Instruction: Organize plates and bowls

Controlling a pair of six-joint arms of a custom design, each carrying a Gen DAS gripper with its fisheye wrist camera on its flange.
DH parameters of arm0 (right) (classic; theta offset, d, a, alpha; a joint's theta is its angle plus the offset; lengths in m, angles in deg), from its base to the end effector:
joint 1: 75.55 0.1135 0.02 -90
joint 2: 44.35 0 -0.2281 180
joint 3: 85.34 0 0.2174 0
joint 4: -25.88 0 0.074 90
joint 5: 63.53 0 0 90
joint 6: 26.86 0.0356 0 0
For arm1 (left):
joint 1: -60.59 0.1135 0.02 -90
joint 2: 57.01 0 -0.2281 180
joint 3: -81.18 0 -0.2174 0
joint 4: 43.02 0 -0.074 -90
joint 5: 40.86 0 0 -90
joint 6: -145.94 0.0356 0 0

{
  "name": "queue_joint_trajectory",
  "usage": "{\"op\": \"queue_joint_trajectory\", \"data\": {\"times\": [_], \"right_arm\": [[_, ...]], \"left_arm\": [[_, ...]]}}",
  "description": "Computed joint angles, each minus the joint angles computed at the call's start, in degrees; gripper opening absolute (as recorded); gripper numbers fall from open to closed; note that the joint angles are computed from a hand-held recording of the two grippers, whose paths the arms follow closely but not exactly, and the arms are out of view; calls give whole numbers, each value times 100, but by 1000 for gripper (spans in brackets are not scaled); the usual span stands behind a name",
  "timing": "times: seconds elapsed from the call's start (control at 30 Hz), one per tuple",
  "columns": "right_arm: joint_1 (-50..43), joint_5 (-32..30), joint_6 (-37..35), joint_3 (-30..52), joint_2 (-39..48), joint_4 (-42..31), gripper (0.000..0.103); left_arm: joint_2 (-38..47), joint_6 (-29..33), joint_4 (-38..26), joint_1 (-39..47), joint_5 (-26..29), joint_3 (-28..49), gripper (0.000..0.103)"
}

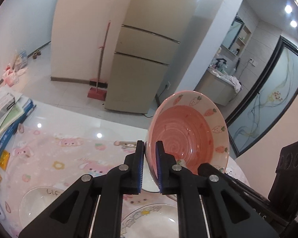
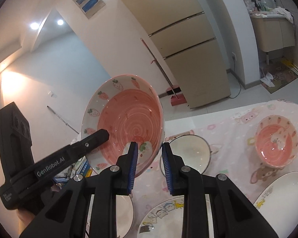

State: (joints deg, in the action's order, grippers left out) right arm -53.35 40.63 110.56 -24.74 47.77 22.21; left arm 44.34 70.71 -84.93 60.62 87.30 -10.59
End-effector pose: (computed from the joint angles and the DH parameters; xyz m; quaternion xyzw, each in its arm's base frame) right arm 0.2833 0.1062 0.1652 0.2477 0.8474 0.1709 0.4375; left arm 0.3351 -0.0218 0.2042 0.2130 0.8814 -0.2726 0.3217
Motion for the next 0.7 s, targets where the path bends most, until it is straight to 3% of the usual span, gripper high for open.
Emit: {"op": "queue_joint_trajectory", "data": {"times": [0.13, 0.2, 0.4, 0.7], "right_arm": [[-239, -203, -92, -749, -152, 811, 28], [-387, -416, -195, -643, 71, 720, 28], [-952, -1427, -212, -471, 934, 1128, 28], [-853, -1299, -256, 179, 1729, 671, 28]], "left_arm": [[-56, -48, 516, -244, -47, -463, 9], [19, -110, 925, -336, -196, -775, 9], [569, -247, 931, -530, -709, -602, 10], [1247, -232, 824, -631, -884, -270, 10]]}}
